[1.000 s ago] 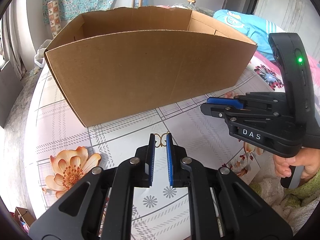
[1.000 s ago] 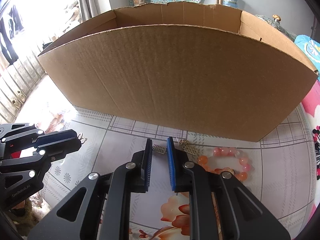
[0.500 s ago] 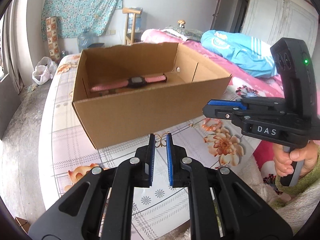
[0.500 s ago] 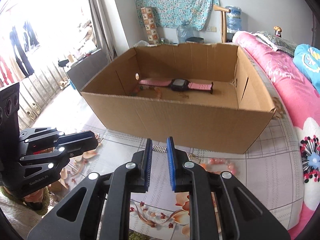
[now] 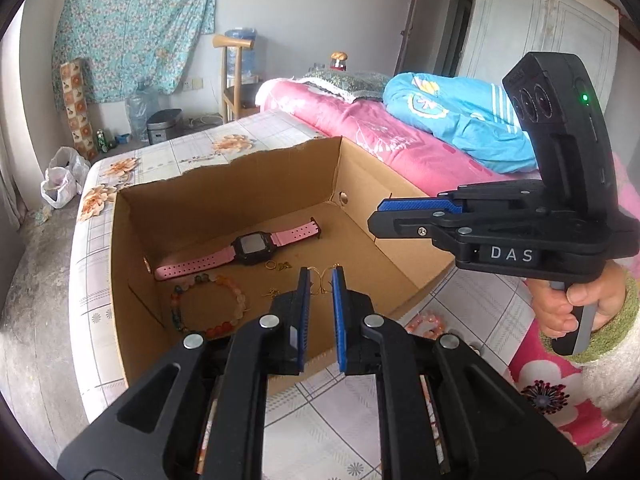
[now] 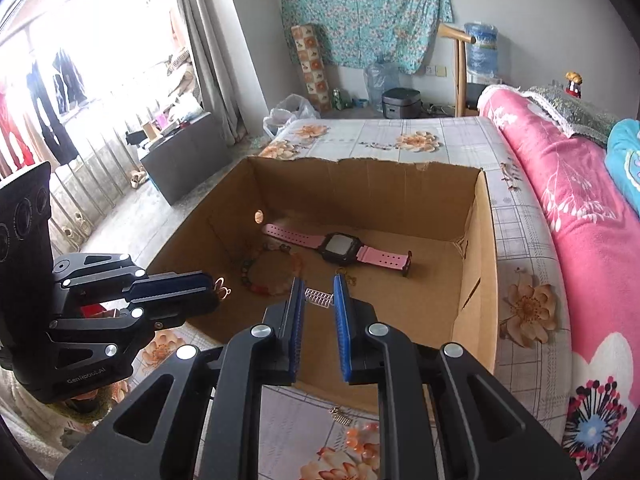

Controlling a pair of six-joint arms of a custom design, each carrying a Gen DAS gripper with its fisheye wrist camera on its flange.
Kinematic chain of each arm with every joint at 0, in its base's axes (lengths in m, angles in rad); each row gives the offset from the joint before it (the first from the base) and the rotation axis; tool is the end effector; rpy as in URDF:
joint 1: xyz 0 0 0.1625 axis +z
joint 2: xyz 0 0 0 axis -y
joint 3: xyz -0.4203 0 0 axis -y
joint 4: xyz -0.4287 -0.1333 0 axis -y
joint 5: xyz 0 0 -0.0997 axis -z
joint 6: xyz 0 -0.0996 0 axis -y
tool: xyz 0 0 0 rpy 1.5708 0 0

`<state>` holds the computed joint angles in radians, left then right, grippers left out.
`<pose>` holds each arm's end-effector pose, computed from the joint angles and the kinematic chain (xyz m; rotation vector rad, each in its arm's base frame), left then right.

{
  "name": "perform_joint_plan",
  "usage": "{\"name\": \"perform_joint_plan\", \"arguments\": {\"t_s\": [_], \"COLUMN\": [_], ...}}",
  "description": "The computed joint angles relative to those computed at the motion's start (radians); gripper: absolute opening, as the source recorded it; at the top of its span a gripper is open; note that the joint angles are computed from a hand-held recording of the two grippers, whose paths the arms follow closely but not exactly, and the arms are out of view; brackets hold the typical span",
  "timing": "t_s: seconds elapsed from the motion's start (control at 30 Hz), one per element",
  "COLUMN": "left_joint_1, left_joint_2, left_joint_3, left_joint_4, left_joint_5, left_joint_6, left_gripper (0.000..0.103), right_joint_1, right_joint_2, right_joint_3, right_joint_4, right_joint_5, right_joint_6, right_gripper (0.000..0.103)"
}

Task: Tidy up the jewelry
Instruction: 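Carry the butterfly charm over the box and open the left tool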

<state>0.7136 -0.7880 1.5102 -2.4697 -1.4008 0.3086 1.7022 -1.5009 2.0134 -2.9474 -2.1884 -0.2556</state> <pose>-0.4563 -0.5936 0.0980 1.6371 2.5243 -0.3260 0.1443 -0.5150 0.3947 0.1101 -2.3184 1.0113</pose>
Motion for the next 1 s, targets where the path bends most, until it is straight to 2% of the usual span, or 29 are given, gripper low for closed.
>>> {"name": "perform_joint_plan", "arguments": {"t_s": [0.2,0.3,0.43,0.5,0.6,1.0], "left_joint_1": [0.020,0.026,0.027,0.031,0.031,0.026], "left_joint_2": [0.139,0.187,0.223,0.229,0.233,0.208], "left_joint_3": [-0.180,-0.244,-0.284,-0.296,-0.309,-0.278], "left_joint_4": [0.181,0.261,0.303,0.318,0.327,0.284], "left_joint_5": [-0.001,-0.002,0.015,0.005,0.000,-0.004], "left_joint_6": [-0.055,-0.094,-0.132,-0.153,-0.166,-0.168], "left_gripper": [0.010,0.010,0.010,0.010,0.016,0.017], "right_joint_1": [-0.081,-0.096,-0.107,-0.109,-0.103,-0.107], "right_joint_2": [0.033,0.055,0.070,0.067,0.076,0.039], "right_joint_3": [-0.106,-0.139,-0.163,-0.165,-0.168,-0.148], "right_joint_4": [0.199,0.246,0.279,0.276,0.253,0.201], "right_joint_5": [0.032,0.011,-0.008,0.005,-0.036,0.003], "right_joint_6": [0.069,0.070,0.058,0.049,0.025,0.020], "right_gripper": [0.015,0.015,0.015,0.016,0.016,0.016]}}
